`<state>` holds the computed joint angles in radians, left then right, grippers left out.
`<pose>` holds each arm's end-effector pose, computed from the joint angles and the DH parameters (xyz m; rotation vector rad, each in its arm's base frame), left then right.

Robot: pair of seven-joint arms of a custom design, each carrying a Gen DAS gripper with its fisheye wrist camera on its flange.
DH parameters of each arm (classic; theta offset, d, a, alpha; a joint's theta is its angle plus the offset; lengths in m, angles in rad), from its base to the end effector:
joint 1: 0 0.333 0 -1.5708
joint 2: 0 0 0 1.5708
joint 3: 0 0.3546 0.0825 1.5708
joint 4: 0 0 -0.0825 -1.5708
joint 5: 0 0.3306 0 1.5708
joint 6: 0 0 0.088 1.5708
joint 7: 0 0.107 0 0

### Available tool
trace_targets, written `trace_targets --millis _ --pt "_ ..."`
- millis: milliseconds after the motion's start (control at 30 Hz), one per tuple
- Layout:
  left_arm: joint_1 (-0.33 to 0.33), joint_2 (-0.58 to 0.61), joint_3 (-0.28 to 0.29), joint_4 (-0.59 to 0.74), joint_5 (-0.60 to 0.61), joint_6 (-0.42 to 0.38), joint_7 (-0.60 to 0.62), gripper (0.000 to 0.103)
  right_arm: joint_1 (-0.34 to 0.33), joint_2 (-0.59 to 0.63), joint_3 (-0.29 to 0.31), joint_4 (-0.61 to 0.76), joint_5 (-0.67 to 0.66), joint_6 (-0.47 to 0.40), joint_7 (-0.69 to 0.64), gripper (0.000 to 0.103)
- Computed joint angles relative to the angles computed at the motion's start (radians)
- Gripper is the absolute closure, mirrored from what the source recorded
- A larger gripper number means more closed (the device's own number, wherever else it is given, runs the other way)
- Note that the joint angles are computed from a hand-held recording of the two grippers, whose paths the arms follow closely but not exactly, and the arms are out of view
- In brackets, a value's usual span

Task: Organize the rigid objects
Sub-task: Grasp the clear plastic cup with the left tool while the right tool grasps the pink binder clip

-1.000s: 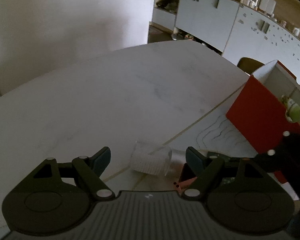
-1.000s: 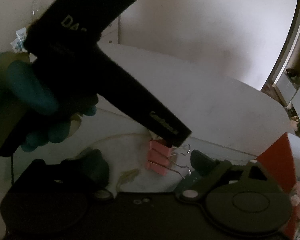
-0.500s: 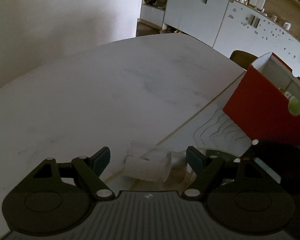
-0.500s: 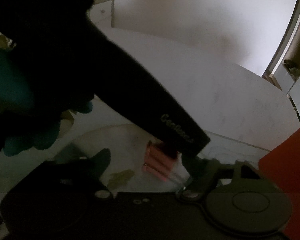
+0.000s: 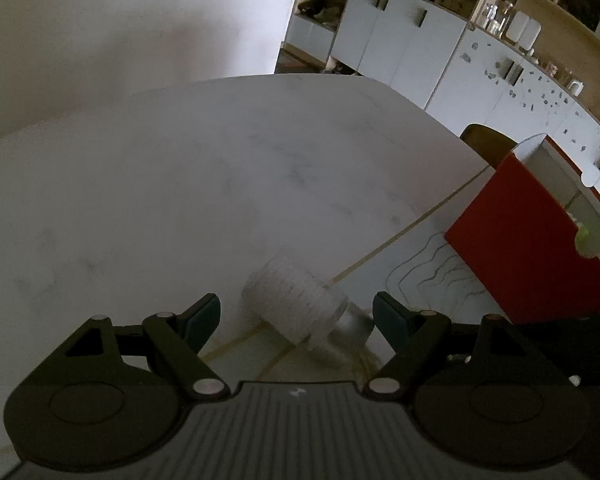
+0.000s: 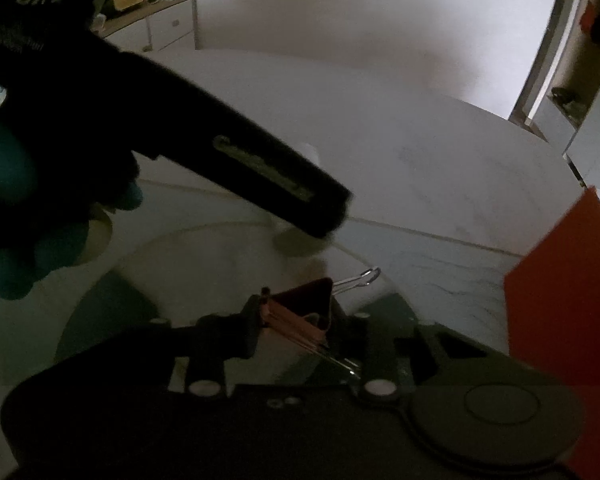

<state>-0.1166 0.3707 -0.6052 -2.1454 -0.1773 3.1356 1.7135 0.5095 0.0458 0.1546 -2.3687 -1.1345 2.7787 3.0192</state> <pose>0.4790 -0.3537 0.4088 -1.3589 2.5189 -1.0469 0.3546 0.3278 0.4062 -2.0492 1.6328 -0.6196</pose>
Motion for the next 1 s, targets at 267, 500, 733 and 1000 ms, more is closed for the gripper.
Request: trace_targets --millis 267,500,733,1000 --pt "-0.094 0.012 0.105 -0.001 0.061 0.045 -0.048 0.020 -0.017 -0.029 0.001 -0.036 -0.008 0.027 0.038 0.073" --pt "-0.320 0.026 0.354 0.010 0.160 0.119 -0.152 0.019 -0.032 -0.037 0.000 -0.046 -0.009 0.040 0.040 0.073" --pt "-0.472 0.043 0.510 0.037 0.201 0.138 -0.224 0.044 -0.043 -0.062 0.009 -0.078 -0.020 0.036 0.064 0.074" --pt "-0.554 0.002 0.597 0.027 0.267 0.073 -0.294 0.060 -0.059 -0.133 0.034 -0.122 -0.024 0.033 0.095 0.074"
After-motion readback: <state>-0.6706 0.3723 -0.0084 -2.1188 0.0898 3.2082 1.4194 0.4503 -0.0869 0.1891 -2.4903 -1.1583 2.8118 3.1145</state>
